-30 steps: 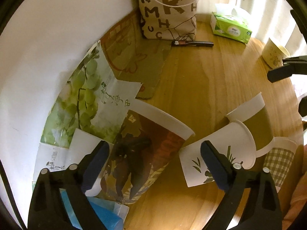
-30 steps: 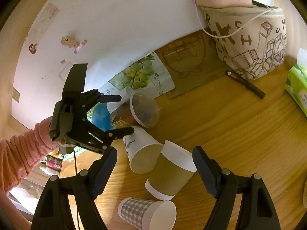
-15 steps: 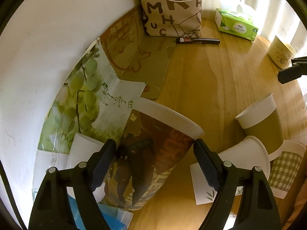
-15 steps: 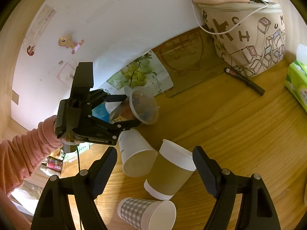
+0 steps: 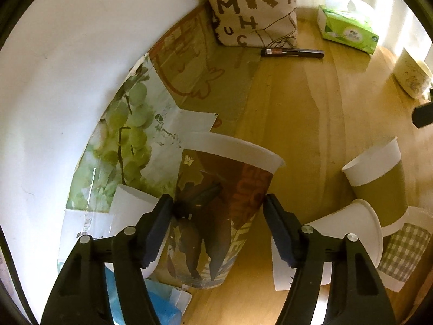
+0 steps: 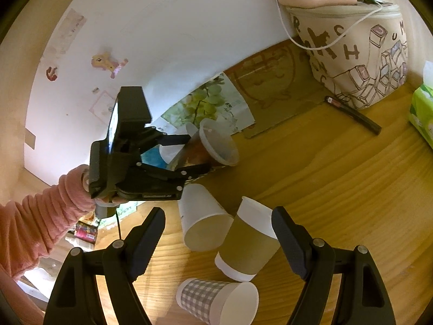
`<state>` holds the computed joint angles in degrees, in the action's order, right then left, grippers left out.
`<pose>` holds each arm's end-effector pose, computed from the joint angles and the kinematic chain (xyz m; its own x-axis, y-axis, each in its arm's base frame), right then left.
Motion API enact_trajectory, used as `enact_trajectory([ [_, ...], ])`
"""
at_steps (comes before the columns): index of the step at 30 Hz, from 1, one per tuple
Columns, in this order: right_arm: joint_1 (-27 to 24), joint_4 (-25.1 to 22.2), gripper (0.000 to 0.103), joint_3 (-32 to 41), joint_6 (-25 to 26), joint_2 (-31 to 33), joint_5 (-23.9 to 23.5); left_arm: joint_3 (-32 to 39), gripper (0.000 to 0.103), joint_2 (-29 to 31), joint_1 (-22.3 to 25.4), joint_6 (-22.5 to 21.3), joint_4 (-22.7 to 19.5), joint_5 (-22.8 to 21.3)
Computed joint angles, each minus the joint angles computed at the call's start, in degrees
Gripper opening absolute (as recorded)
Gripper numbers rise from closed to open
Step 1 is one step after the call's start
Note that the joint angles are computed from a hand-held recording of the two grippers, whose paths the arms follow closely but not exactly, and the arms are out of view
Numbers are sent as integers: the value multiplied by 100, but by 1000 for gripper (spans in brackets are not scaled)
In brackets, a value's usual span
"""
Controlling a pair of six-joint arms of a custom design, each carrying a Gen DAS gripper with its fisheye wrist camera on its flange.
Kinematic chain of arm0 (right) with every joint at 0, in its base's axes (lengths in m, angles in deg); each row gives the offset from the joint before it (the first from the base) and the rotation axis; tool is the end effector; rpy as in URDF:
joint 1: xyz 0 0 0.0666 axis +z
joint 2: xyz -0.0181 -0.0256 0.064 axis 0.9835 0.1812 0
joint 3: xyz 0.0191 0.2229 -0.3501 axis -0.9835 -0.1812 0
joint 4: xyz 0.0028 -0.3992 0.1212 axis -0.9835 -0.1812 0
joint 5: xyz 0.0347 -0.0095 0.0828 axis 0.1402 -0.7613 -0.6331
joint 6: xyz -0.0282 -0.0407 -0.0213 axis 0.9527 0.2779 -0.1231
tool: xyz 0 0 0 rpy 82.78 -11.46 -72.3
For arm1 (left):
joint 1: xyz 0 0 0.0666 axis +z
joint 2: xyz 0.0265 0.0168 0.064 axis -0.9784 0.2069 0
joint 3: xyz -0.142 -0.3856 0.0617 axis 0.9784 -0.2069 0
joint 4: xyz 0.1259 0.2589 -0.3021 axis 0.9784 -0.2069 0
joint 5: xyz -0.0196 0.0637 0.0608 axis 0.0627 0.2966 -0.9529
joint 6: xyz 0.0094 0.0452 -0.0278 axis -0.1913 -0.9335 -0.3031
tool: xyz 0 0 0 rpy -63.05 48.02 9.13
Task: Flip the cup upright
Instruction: 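Lift the brown printed cup off the table with the left gripper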
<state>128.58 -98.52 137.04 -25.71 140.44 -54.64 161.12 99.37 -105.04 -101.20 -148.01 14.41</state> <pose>0.2949 0.3148 0.5530 -0.5988 0.6431 -0.4773 0.3853 0.7538 0.5323 0.5186 -0.2744 0.5238 0.0786 0.9261 -0.3689 0.9756 0.0046 0.2195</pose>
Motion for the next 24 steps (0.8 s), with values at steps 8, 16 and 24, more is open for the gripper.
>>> enact_trajectory([
  [8,43,135,81,-12,79,-45,53,109,66,39,-66,500,51,-343],
  [16,134,153,81,-9,105,-97,141,494,41,144,-90,902,-273,-463],
  [24,235,270,81,88,261,-91,221,1168,17,468,-53,1381,-1045,-632],
])
